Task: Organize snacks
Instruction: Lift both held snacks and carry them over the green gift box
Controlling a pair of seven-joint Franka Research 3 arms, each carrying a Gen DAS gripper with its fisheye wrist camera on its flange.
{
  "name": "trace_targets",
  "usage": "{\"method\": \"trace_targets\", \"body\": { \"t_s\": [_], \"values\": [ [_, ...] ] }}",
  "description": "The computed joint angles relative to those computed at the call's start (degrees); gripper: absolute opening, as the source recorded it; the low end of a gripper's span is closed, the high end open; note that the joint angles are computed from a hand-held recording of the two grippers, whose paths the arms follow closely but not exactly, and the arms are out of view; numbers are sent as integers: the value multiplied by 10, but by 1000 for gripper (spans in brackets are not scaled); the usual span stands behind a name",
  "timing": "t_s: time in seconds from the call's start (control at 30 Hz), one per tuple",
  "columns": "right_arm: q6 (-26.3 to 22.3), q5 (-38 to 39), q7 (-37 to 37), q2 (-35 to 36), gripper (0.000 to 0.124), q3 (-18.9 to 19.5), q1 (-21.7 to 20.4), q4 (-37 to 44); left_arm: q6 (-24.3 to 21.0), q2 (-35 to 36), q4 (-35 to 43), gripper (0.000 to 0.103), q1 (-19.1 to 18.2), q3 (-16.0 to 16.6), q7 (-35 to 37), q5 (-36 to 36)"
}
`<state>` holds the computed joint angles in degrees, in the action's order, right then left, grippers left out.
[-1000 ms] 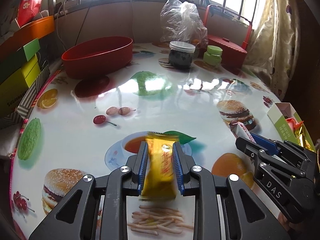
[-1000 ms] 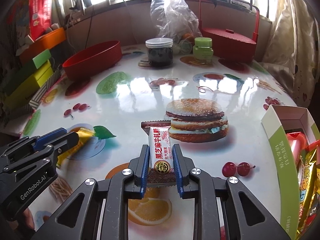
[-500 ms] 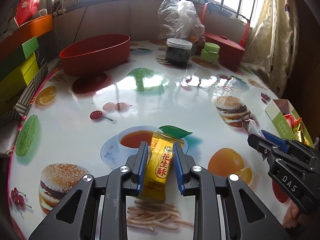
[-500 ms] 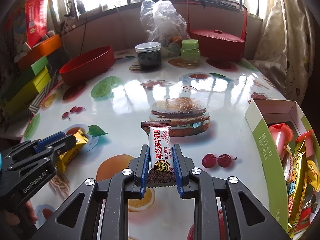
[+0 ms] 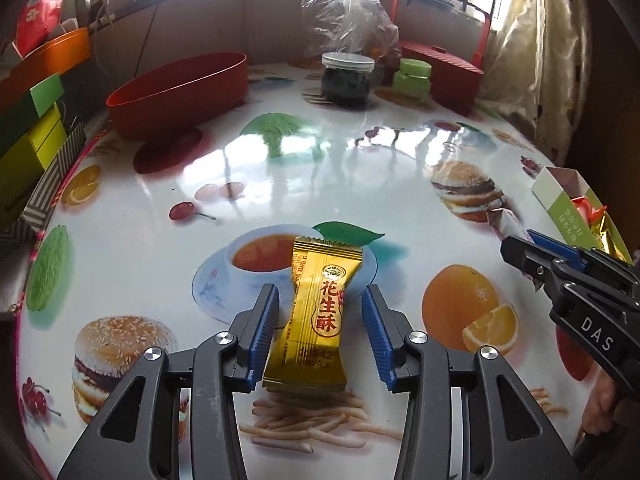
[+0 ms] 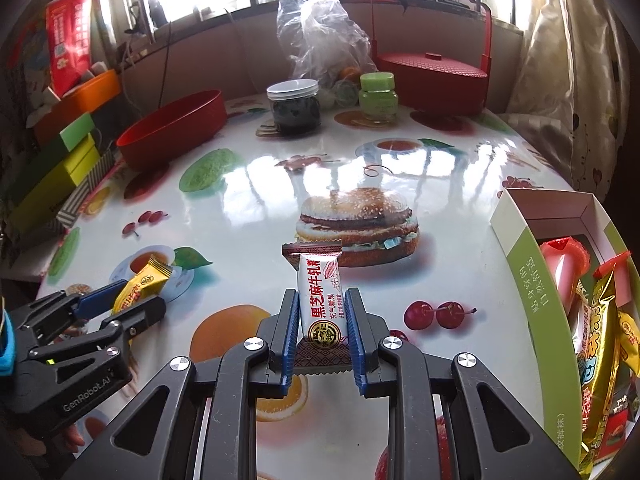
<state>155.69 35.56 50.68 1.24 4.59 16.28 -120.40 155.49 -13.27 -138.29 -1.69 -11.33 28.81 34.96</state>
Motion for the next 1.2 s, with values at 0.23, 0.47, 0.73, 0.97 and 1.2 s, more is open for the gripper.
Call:
{"method": "trace_targets", "body": {
  "t_s": [0.23, 0.47, 0.73, 0.97, 1.2],
  "values": [
    [0, 0, 1, 0, 22, 0, 0, 0, -3, -1, 0, 26, 1, -3, -8, 13],
    [1, 3, -3, -4, 22, -1, 0, -3, 3, -5, -1, 25, 0, -2, -13, 14],
    [3, 13, -16, -21, 22, -4, 1, -16, 11, -19, -2, 25, 0, -9, -20, 19],
    [7, 23, -27, -41, 22, -12, -1, -30, 15, -18, 11, 25, -5, -15, -15, 19],
    [5, 36, -39, -64, 22, -25, -8, -42, 17, -3, 37, 25, -16, -21, -11, 24]
  ]
}}
